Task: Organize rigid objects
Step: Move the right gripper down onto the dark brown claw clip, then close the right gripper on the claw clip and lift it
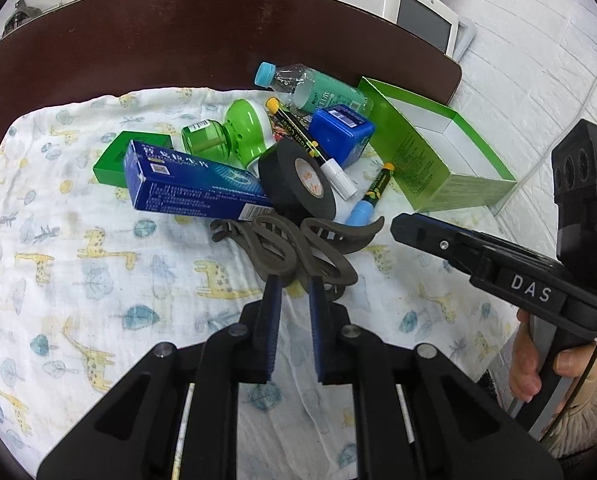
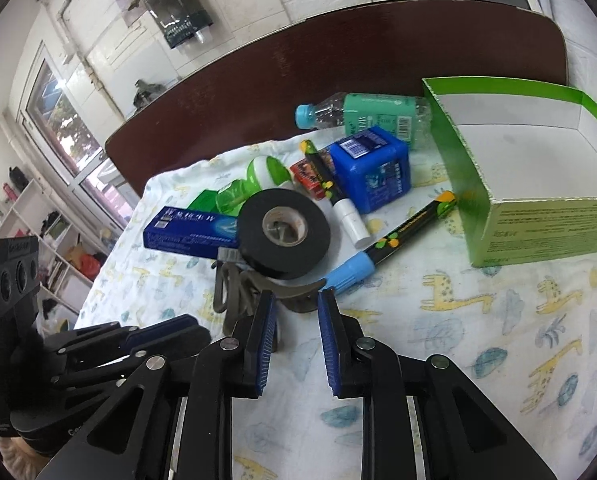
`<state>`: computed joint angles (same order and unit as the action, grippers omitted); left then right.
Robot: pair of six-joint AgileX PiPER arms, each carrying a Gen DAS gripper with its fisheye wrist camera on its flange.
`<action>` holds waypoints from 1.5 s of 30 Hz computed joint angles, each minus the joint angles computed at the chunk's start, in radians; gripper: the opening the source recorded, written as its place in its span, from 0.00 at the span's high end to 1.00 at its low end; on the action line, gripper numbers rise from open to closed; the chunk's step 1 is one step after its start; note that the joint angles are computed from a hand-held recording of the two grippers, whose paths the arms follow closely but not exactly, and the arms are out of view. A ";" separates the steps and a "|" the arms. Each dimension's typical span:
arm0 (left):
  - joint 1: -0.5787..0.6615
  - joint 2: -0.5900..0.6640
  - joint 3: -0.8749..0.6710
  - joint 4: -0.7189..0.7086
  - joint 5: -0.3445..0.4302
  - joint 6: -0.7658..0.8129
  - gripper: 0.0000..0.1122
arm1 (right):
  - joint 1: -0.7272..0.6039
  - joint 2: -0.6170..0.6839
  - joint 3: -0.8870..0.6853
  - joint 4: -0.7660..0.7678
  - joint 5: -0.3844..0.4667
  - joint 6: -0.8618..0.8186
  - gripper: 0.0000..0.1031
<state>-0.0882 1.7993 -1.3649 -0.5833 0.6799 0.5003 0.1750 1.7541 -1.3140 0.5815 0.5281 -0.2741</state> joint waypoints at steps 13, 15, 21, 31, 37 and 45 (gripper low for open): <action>0.008 0.094 -0.119 0.016 0.056 -0.031 0.88 | 0.010 0.122 -0.139 -0.049 0.063 0.063 0.66; 0.018 0.090 -0.112 0.011 0.056 -0.022 0.87 | 0.007 0.130 -0.151 -0.041 0.076 0.058 0.66; 0.026 0.120 -0.124 -0.013 0.034 -0.024 0.64 | 0.010 0.138 -0.162 -0.056 0.074 0.066 0.65; 0.027 0.121 -0.137 -0.084 0.078 0.028 0.74 | 0.048 0.125 -0.146 -0.145 0.053 0.116 0.50; 0.001 0.022 -0.024 -0.048 0.058 0.027 0.74 | 0.037 0.066 -0.086 -0.085 0.049 0.049 0.50; -0.030 -0.058 0.083 -0.044 0.052 0.042 0.73 | 0.074 -0.041 0.024 -0.185 0.014 0.091 0.50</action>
<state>-0.1182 1.7413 -1.2823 -0.6275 0.7323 0.5420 0.2491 1.7134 -1.2901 0.3968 0.5419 -0.1835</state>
